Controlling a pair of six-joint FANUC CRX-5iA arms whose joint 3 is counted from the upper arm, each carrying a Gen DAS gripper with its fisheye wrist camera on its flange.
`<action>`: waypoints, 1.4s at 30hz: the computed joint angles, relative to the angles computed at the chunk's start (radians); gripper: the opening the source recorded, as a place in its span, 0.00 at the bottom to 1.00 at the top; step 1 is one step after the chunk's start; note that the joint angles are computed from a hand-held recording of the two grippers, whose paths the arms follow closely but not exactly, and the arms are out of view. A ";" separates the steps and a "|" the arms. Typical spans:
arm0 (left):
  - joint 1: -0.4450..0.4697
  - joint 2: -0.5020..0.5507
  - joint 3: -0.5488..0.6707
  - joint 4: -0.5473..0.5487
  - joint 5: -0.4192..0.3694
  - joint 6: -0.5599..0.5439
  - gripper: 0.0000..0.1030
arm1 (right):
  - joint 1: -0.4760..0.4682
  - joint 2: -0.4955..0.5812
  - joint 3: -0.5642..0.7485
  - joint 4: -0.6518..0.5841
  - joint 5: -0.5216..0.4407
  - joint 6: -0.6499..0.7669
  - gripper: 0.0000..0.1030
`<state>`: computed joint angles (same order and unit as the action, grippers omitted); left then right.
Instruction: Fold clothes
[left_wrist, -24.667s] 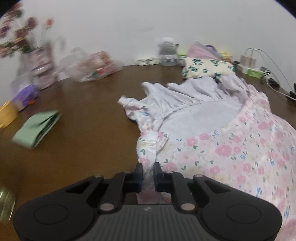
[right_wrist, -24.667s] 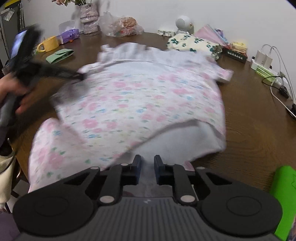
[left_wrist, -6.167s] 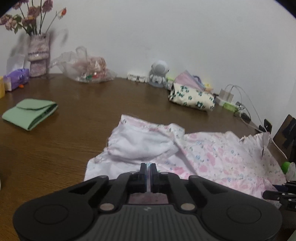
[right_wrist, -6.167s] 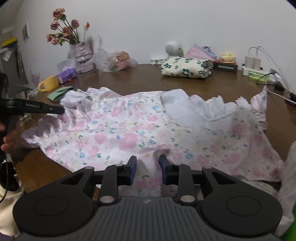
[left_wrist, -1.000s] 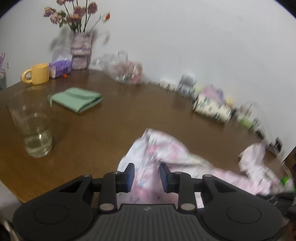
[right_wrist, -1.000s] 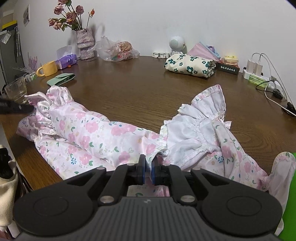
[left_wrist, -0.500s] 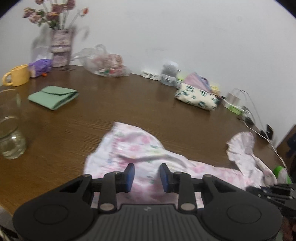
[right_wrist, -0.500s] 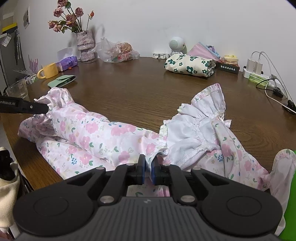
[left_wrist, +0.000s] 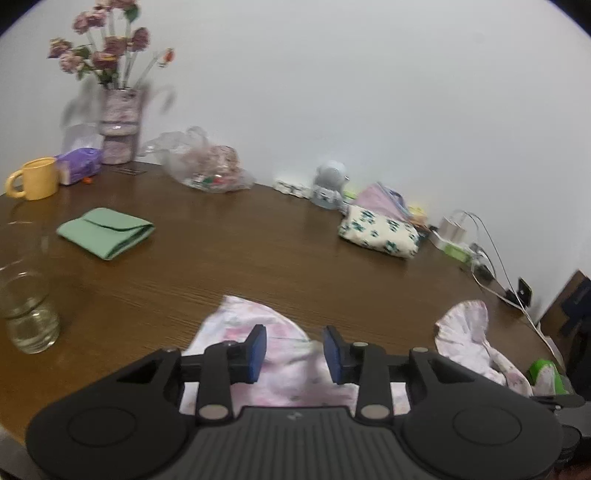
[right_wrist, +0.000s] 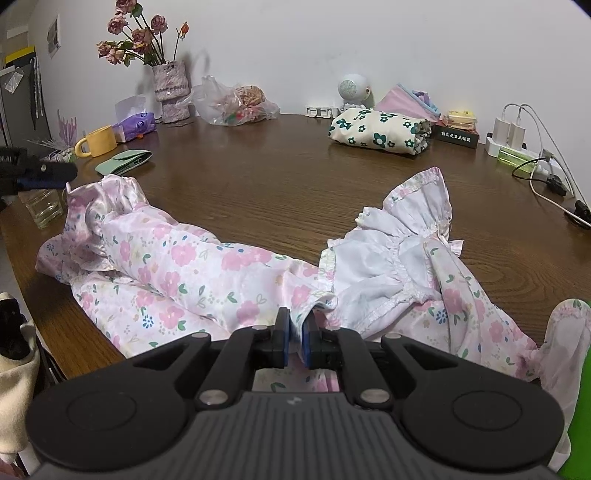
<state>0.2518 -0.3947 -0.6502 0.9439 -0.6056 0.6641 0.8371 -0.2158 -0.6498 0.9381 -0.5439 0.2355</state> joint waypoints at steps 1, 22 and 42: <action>-0.007 0.009 0.006 -0.015 -0.003 0.009 0.31 | 0.000 -0.001 -0.001 0.000 0.001 -0.001 0.07; -0.028 0.061 0.025 -0.078 -0.031 0.051 0.31 | -0.009 -0.006 -0.014 0.020 0.021 -0.028 0.10; 0.004 0.096 0.037 -0.156 -0.079 0.085 0.36 | 0.010 -0.070 -0.055 0.082 0.005 -0.093 0.41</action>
